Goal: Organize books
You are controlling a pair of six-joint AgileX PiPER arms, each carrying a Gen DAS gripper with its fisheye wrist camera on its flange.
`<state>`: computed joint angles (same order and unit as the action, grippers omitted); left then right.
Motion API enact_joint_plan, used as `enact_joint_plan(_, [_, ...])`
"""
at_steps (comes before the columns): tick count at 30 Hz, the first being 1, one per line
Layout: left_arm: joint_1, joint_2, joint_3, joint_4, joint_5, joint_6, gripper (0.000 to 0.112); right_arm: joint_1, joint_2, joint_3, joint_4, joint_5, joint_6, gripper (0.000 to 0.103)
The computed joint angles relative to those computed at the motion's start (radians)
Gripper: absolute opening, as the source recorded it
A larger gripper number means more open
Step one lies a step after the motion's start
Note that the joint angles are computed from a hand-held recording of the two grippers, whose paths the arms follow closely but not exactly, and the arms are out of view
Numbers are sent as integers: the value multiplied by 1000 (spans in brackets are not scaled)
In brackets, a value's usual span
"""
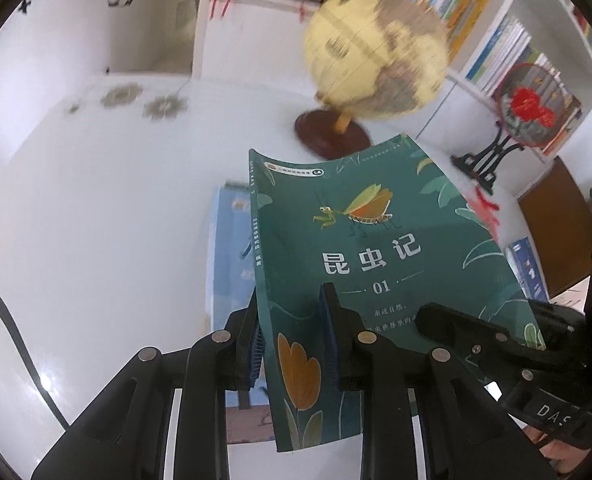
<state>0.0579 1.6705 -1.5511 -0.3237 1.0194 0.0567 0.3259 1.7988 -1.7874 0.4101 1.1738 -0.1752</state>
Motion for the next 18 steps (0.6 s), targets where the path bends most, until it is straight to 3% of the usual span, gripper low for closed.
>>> enact_joint_plan(6, [21, 3, 72, -6, -29, 3, 22, -10, 29, 104, 51, -49, 45, 14])
enact_joint_plan(15, [36, -9, 126, -3, -31, -13, 20, -25, 88, 100, 73, -23, 63, 14])
enact_joint_plan(17, [16, -11, 120, 37, -33, -35, 20, -26, 113, 69, 78, -6, 82, 19])
enact_joint_plan(18, [7, -8, 112, 62, -30, -54, 26, -28, 124, 59, 76, 4, 99, 25])
